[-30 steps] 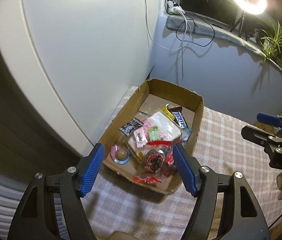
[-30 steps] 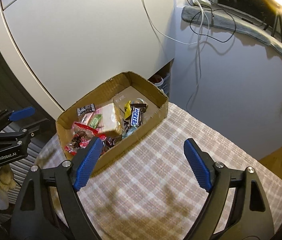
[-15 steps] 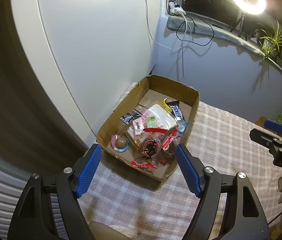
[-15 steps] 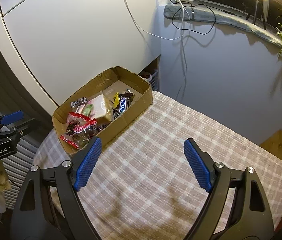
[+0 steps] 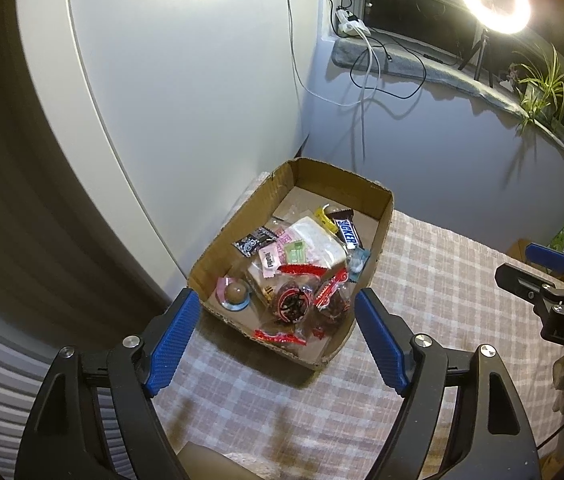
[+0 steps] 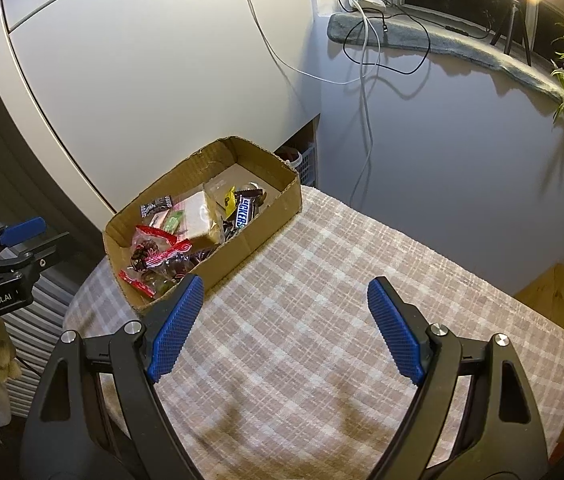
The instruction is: Organize snacks
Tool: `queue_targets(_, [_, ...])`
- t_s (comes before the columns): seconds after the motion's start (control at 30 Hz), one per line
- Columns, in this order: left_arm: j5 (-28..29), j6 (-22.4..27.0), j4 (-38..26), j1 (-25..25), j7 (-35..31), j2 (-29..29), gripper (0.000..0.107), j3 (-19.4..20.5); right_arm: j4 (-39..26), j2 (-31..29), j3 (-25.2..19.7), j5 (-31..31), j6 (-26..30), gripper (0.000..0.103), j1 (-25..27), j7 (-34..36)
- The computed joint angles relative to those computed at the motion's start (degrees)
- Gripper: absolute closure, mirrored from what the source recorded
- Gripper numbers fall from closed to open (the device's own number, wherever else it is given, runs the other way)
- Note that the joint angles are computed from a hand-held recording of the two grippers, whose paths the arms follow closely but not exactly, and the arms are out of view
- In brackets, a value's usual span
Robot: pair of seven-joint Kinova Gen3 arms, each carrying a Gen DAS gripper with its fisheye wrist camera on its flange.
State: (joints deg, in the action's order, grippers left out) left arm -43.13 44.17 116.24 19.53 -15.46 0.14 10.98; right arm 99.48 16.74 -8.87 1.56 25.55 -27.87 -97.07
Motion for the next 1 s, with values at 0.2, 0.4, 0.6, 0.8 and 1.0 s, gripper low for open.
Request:
queue_targets(0.2, [-0.1,0.2,-0.1,0.3,0.4,0.2,0.028,0.1,0.0,0.1,0.3,0.1,0.0,0.017,-0.3,-0.3])
queue_targets(0.4, [-0.3,0.5,-0.2,0.5,0.5,0.3,0.028,0.1,-0.1,0.1,0.3,0.4,0.1,0.017,-0.5,-0.8])
queue_targets(0.6, [-0.5,0.9,-0.4,0.7,0.2,0.4,0.028,0.0,0.0,0.2,0.1,0.2,0.0,0.017,-0.3,-0.4])
queue_targets(0.8, [-0.5,1.1,-0.2,0.5,0.0,0.1,0.028,0.0,0.5,0.3,-0.2,0.0,-0.4,0.017,-0.3,0.0])
queue_targets(1.0, [-0.1,0.9,0.0,0.3,-0.7,-0.2,0.028,0.1,0.6,0.1,-0.2,-0.2,-0.1,0.017,-0.3,0.3])
